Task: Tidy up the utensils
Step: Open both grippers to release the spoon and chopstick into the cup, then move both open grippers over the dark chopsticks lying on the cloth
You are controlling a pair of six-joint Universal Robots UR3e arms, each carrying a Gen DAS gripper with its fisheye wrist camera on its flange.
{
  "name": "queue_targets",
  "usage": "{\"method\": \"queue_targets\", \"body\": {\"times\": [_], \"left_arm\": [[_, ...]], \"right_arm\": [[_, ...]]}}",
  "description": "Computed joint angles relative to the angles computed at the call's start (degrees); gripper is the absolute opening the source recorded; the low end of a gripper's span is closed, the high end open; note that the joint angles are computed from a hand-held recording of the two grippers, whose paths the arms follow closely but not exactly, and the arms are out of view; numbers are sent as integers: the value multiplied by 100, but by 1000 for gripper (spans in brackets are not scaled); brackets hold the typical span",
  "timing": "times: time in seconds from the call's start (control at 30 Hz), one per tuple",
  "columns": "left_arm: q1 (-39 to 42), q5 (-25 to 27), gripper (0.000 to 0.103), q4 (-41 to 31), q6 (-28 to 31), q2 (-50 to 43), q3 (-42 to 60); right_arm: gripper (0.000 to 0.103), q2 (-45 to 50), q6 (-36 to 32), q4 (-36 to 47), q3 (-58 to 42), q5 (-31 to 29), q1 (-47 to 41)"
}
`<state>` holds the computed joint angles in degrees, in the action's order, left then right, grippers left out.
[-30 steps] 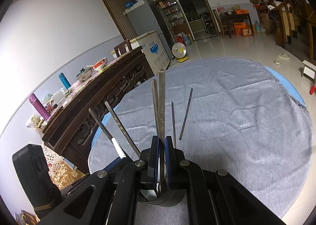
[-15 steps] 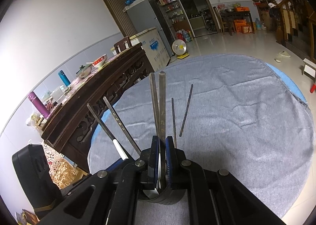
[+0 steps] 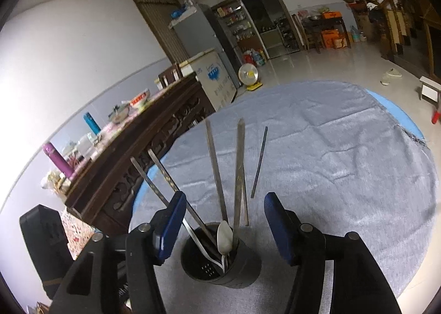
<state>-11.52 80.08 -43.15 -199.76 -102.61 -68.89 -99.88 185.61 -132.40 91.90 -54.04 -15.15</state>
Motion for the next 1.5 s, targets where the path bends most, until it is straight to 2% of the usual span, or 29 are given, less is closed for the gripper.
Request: {"method": "queue_targets", "body": {"times": [0.07,0.13,0.23,0.4,0.63,0.77,1.0,1.2,1.5], "left_arm": [[129,-44,49,55,-91,141,-98],[300,-41,59,120,-246,311,-173],[522,16,64,150,-471,460,-182],[960,91,70,-62,-673,561,-133],[1334,306,70,-1025,-715,224,207],[1273,576,70,-1531,-612,-172,469],[1099,799,70,-2309,-285,-888,1121],[960,983,70,-2689,-98,-1449,1688],[787,1149,70,-3202,101,-2271,2842]], "right_arm": [[64,-229,68,9,133,260,-302],[66,-406,112,18,200,401,-516],[74,-669,173,-37,318,555,-879],[78,-868,340,-84,545,711,-1384],[80,-586,178,261,815,513,-1559],[80,-291,49,249,999,195,-1445],[80,343,-207,-55,1005,-926,-808],[80,1102,-517,-102,466,-1845,-250],[83,2101,-699,-81,-466,-2588,227]]}}
